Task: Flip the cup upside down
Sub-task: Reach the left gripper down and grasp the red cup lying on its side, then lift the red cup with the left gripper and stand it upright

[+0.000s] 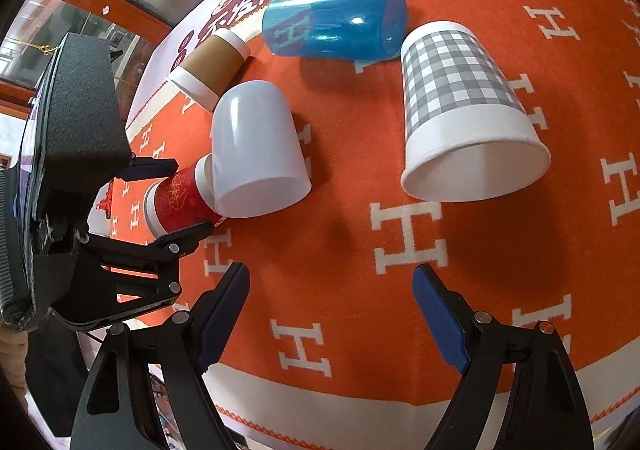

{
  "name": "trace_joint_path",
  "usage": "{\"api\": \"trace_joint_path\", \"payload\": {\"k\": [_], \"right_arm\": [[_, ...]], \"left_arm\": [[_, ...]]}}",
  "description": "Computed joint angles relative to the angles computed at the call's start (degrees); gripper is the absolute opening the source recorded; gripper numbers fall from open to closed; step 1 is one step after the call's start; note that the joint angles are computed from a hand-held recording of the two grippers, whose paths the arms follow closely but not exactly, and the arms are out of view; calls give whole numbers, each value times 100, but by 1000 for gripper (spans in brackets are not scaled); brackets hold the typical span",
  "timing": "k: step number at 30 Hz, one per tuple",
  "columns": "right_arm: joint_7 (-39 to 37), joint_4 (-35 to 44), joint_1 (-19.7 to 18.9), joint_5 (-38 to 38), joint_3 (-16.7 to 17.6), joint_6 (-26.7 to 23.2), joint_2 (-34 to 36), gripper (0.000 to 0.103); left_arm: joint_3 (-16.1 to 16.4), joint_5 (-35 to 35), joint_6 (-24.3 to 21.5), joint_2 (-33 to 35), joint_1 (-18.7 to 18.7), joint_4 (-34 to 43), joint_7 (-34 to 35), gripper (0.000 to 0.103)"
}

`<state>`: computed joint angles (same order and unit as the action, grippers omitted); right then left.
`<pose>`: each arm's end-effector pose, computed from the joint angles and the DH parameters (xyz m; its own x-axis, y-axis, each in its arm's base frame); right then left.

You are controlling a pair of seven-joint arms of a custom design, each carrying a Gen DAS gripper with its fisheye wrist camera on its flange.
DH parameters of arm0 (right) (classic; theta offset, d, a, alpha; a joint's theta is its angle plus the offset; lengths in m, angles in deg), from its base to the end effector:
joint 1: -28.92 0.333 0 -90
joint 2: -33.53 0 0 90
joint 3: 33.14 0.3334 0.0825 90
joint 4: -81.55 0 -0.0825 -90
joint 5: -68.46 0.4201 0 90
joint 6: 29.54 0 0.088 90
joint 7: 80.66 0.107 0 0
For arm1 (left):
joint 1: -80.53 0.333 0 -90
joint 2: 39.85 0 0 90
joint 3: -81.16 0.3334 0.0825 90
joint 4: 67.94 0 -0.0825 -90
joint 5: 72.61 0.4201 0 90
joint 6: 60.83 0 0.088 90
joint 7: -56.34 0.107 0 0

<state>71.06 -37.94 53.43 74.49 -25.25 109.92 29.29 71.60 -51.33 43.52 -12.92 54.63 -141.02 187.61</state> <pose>0.5031 0.3214 0.5051 -0.4783 -0.7828 -0.3981 -0.8196 0.5607 -0.1178 0.6416 -0.3878 0.5080 -0.9533 -0.1498 -0.2624 -0.1901 0.9724 0.1356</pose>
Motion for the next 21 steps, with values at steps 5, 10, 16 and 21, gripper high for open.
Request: {"api": "trace_joint_path", "payload": {"k": [5, 10, 16, 21], "right_arm": [[34, -54, 7, -12, 13, 10, -117, 85], [278, -197, 35, -179, 56, -6, -384, 85], [871, -333, 43, -578, 151, -161, -736, 85], [1384, -575, 68, -754, 217, -365, -1122, 85]], "left_arm": [[30, -203, -456, 80, 0, 346, -420, 57], [39, -669, -1141, 114, 112, 801, -1066, 57], [-13, -1327, -1827, -154, 351, 812, -2060, 57], [-120, -2278, -2173, -599, 675, 243, -3237, 57]]}}
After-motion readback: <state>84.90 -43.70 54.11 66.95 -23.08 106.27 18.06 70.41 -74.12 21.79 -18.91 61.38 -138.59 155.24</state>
